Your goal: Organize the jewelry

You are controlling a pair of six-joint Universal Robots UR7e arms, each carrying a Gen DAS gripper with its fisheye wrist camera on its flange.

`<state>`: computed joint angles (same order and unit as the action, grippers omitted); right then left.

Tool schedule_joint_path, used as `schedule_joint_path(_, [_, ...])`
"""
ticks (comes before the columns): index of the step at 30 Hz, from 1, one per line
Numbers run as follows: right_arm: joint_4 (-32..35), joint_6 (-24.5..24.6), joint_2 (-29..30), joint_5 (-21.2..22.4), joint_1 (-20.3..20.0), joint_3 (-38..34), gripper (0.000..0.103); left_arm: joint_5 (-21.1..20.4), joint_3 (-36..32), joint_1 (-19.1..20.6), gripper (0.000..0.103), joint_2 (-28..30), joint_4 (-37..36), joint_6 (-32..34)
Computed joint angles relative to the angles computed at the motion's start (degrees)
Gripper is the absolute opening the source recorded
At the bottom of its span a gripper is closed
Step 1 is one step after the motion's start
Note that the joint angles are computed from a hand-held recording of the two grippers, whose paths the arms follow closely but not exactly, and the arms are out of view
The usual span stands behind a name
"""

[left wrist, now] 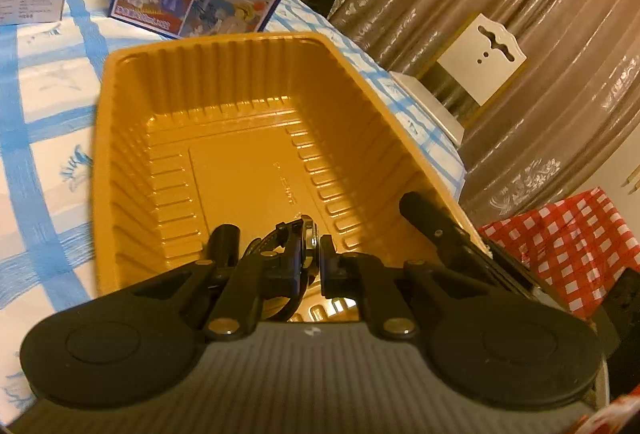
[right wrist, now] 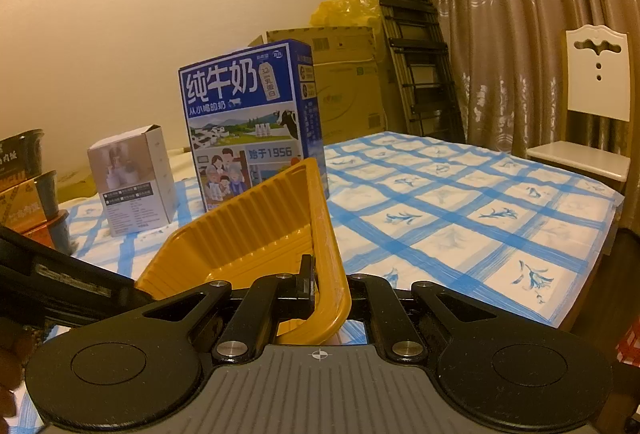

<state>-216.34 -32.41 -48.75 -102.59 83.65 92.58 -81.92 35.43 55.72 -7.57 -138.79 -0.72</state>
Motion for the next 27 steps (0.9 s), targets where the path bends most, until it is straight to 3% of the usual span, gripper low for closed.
schedule_joint_path(9, [0.8, 0.4, 0.1, -0.4, 0.1, -0.4, 0.006, -0.7, 1.6, -0.2, 0.011, -0.6, -2.5, -0.2])
schedule_joint_path(16, [0.8, 0.4, 0.2, -0.5, 0.1, -0.5, 0.006, 3.2, 19.0, -0.6, 0.014, -10.6, -15.9, 2.4])
schedule_joint_path(21, [0.8, 0.4, 0.2, -0.5, 0.1, -0.5, 0.006, 13.2, 31.6, -0.7, 0.015, -18.2, -22.9, 4.9])
schedule_joint_path(27, [0.8, 0.4, 0.2, -0.6, 0.1, -0.5, 0.006, 26.0, 39.3, -0.1, 0.015, -23.4, -23.6, 5.4])
